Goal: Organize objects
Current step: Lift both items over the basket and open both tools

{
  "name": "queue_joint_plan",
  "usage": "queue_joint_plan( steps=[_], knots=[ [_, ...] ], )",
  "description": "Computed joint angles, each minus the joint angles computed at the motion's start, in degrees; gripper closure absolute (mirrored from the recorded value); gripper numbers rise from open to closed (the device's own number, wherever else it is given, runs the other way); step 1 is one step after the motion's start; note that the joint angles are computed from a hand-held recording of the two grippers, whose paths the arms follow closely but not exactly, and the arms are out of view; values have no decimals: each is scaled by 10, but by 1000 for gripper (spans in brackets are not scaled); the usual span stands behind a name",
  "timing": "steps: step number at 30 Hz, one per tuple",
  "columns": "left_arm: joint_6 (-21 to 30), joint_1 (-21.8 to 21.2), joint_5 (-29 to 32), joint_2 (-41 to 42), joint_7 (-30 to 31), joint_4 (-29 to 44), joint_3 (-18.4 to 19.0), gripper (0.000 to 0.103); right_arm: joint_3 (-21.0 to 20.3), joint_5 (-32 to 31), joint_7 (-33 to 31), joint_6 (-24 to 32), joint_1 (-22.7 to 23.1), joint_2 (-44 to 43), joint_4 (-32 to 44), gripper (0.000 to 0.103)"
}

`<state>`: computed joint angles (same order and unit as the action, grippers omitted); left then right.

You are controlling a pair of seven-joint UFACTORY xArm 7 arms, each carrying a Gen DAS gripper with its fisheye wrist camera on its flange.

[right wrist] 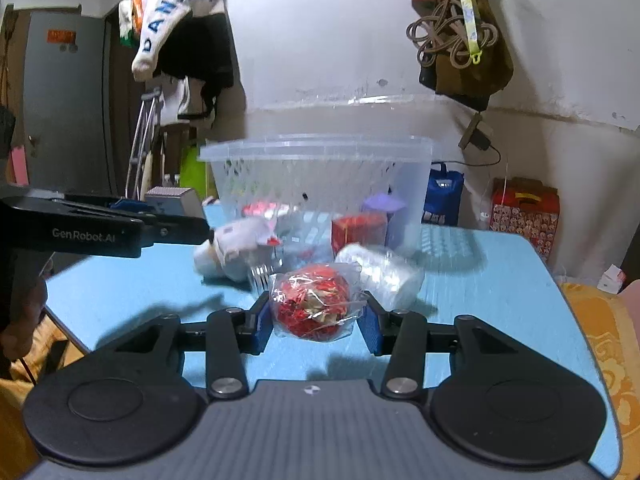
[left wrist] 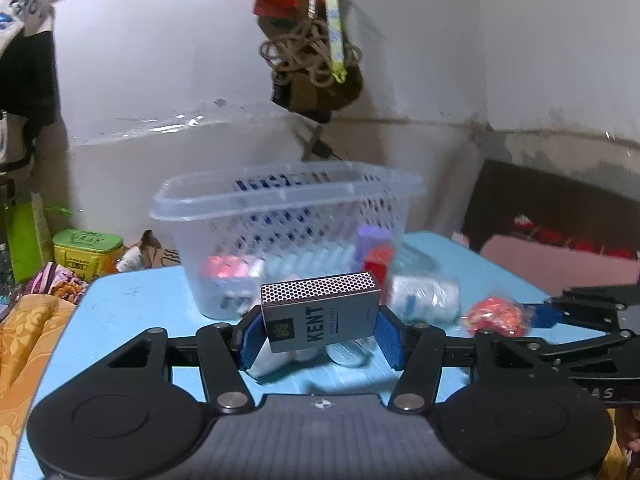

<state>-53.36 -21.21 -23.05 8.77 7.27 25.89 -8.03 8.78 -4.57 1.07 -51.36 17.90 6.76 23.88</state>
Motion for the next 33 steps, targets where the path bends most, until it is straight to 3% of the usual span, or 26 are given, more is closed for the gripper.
queue_joint_plan(
  steps=[9,21,26,33],
  knots=[
    [-33,7,-29,-34,-4,-25,-1,42,3,-15,21,18,0,-29,3,55],
    [-13,19,-19,-60,-12,-34,-5,42,3,-9,40,19,3,-43,13,55],
    [13,25,-23,-69,-20,-23,-3,42,-4,-41,71,45,-8,-47,35,55],
    [48,43,-14,-102,-29,-2,1,42,-3,-28,72,95,-10,-55,86,55]
  ],
)
